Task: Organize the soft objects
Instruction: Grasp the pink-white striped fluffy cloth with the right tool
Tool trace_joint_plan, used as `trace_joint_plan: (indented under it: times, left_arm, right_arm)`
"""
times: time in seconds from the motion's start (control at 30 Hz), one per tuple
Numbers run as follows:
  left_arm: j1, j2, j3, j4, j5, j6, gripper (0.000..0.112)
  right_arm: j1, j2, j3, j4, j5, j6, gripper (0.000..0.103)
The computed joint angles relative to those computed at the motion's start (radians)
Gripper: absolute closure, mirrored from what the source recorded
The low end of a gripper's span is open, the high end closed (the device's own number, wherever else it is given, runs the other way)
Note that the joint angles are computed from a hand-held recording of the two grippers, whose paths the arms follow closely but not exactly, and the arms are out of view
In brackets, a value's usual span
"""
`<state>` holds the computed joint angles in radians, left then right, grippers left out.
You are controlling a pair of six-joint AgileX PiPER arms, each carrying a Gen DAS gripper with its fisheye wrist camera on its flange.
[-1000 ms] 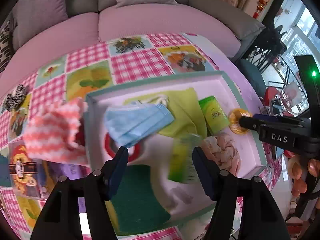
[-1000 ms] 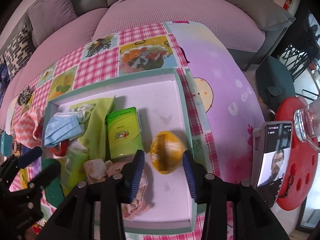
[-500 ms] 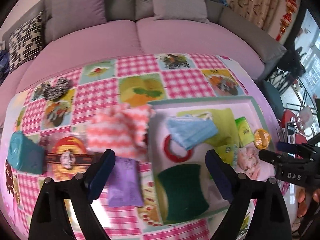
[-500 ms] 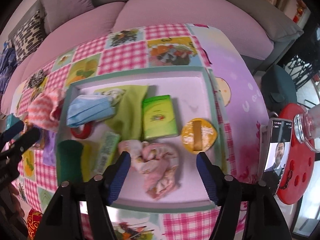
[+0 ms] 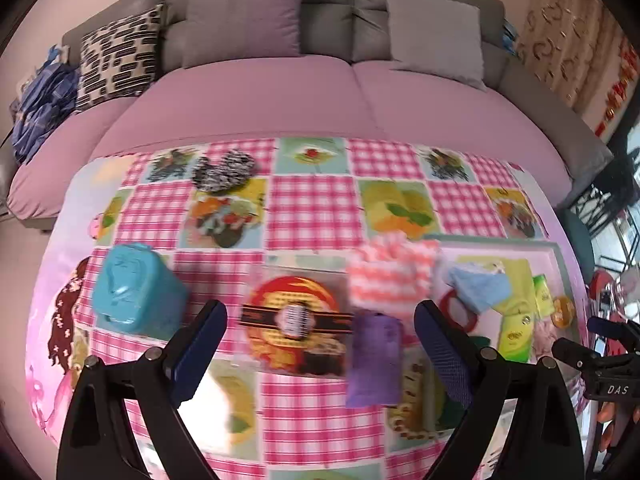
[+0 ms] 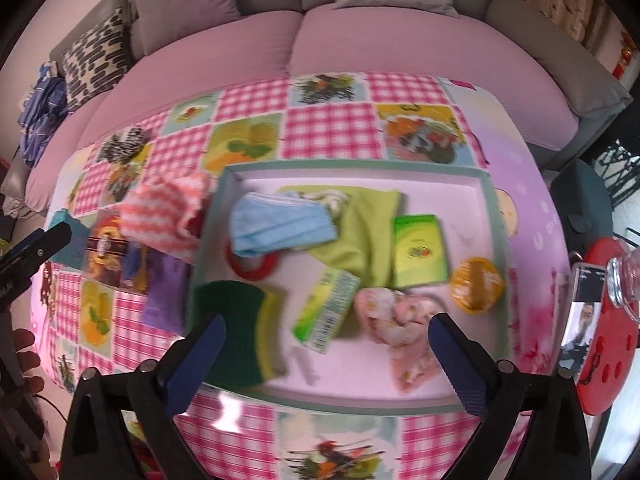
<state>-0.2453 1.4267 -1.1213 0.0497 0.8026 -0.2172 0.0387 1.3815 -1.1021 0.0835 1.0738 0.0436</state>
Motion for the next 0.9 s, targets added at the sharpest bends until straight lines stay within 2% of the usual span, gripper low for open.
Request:
trace_joint_plan:
  times: [0.23,0.43,0.63,0.9]
  left_arm:
    - [0.145,0.003,-0.041,-0.063,0.016,0.137,0.017]
    - [0.265,0.037,-0.099,-0.15,0.063,0.276,0.017]
    - [0.383,0.101,-0.194,-0.22,0.136,0.384,0.017]
    - [0.461,0.191,-0.35,-0.195,0.216,0.437,0.017]
  right_arm:
    - [0.153,0.056,-0.094,0.002,0.0,0.078,0.0]
    - [0.262,0.158,-0.233,0.009,0.007,0.146,0.0]
    - [0.322,0.262,-0.368,0.024,0.023,0.183,0.0]
    - [0.365,0.4,-0.507,0.041,0.04,0.212,0.001]
